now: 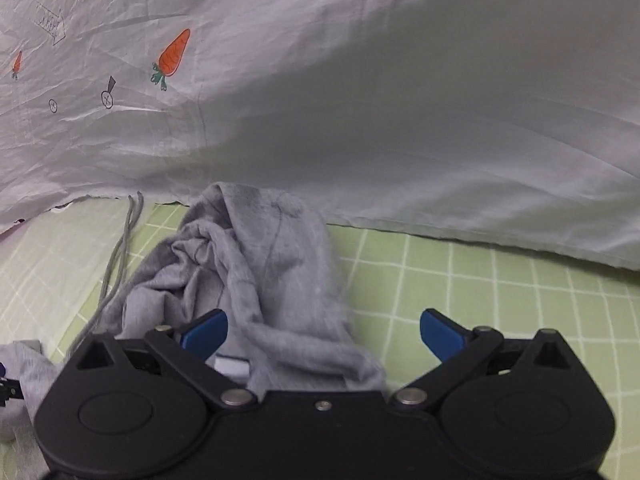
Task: Fold clothes
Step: 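Grasp the hoodie hood with the right gripper, lift and lay it flat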
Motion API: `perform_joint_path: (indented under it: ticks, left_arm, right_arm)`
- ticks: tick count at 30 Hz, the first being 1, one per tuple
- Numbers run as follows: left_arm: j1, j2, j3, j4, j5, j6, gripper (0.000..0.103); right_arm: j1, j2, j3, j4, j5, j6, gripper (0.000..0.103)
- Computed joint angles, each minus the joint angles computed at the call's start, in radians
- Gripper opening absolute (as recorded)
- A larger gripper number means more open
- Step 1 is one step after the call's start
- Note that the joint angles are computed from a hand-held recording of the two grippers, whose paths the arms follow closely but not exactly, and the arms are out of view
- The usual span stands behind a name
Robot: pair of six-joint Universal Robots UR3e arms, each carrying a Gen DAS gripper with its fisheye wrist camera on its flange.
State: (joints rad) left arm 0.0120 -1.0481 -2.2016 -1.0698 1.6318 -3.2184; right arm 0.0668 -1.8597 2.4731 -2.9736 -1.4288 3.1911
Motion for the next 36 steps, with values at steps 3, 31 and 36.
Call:
perform_joint_path:
  ticks: [3, 31, 36]
  left_arm:
    - [-0.002, -0.026, -0.009, 0.048, 0.008, -0.029, 0.103]
    - [0.134, 0.063, -0.055, 0.036, -0.063, 0.121, 0.103]
    - [0.135, 0.059, -0.05, 0.033, -0.056, 0.105, 0.103]
  right_arm:
    - [0.048, 0.208, -0.115, -0.062, -0.014, -0.005, 0.103]
    - [-0.144, 0.477, -0.437, -0.019, -0.257, -0.007, 0.054]
    - [-0.088, 0.427, -0.377, -0.075, -0.379, -0.016, 0.103]
